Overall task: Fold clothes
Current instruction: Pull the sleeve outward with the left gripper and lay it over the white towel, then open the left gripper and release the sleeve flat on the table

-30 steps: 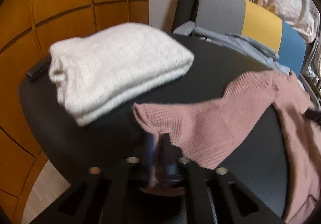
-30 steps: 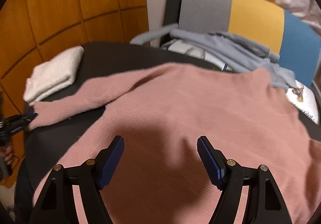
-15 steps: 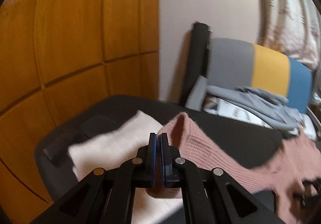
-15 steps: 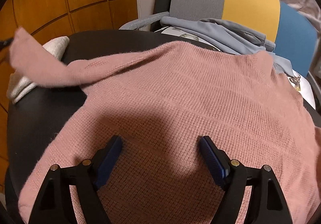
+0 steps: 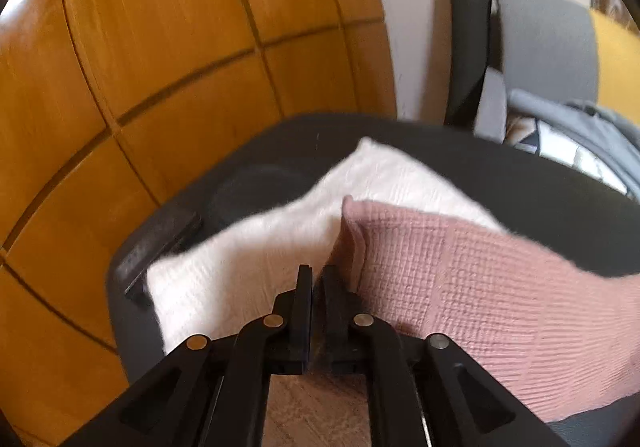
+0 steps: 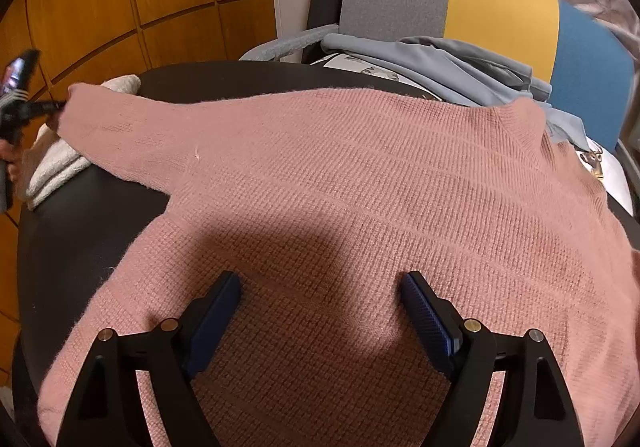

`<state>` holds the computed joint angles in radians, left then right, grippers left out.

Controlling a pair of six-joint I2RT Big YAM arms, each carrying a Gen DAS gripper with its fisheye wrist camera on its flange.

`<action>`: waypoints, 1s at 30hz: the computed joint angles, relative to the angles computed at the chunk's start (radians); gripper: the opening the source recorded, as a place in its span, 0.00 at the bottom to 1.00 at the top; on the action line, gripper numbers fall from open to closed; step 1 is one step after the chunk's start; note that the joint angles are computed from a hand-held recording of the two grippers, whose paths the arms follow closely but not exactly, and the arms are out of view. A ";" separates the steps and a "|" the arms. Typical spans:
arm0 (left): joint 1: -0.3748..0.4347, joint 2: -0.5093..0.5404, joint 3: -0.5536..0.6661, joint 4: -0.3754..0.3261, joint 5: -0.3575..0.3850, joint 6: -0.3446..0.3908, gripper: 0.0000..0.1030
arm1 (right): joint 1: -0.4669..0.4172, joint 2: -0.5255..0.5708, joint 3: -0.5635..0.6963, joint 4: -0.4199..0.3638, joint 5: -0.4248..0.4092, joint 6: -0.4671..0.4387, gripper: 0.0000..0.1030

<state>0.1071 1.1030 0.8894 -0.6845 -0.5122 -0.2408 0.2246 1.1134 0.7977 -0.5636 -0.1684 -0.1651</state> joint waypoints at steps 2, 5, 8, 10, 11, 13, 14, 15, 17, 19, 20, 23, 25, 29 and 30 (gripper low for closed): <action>0.007 -0.011 0.012 -0.039 -0.023 -0.043 0.20 | -0.004 0.002 0.002 -0.001 -0.004 -0.003 0.81; 0.021 -0.077 0.026 -0.111 -0.104 -0.144 0.20 | -0.010 -0.003 -0.001 -0.003 -0.010 -0.007 0.81; -0.044 -0.187 0.016 -0.159 -0.260 -0.265 0.19 | -0.013 -0.007 -0.003 -0.005 -0.016 -0.009 0.82; -0.121 -0.247 0.016 -0.194 -0.372 -0.346 0.19 | -0.018 -0.004 0.002 -0.016 -0.028 -0.014 0.84; -0.195 -0.264 0.008 -0.192 -0.372 -0.352 0.19 | -0.023 -0.005 0.007 -0.027 -0.037 -0.016 0.84; -0.348 -0.280 -0.001 -0.182 -0.375 -0.363 0.20 | -0.051 -0.023 0.012 -0.042 -0.095 0.003 0.82; -0.440 -0.245 0.004 -0.189 -0.360 -0.367 0.20 | -0.088 -0.047 0.008 -0.045 -0.155 0.030 0.81; -0.513 -0.205 0.006 -0.183 -0.335 -0.373 0.20 | -0.125 -0.068 0.006 -0.048 -0.212 0.057 0.81; -0.647 -0.094 0.017 -0.126 -0.227 -0.347 0.20 | -0.204 -0.100 0.014 -0.083 -0.238 0.073 0.81; -0.758 0.037 0.045 -0.077 -0.152 -0.348 0.20 | -0.291 -0.112 0.019 -0.087 -0.243 0.058 0.68; -0.808 0.107 0.066 -0.053 -0.119 -0.348 0.20 | -0.349 -0.114 0.020 -0.078 -0.253 0.039 0.51; -0.924 0.299 0.147 -0.057 -0.085 -0.368 0.21 | -0.495 -0.074 0.043 -0.055 -0.192 -0.004 0.40; -0.984 0.374 0.203 -0.122 -0.177 -0.383 0.18 | -0.573 -0.022 0.075 -0.071 -0.188 -0.033 0.40; -1.013 0.385 0.196 -0.132 -0.232 -0.360 0.21 | -0.678 0.119 0.144 -0.115 -0.145 -0.149 0.40; -0.990 0.360 0.164 -0.096 -0.215 -0.338 0.23 | -0.699 0.147 0.153 -0.118 -0.137 -0.181 0.40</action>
<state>-0.8831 1.4627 1.0538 -0.7800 -0.7268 -0.5791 -0.4745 1.2600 0.9510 -0.6812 -0.3055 -0.3465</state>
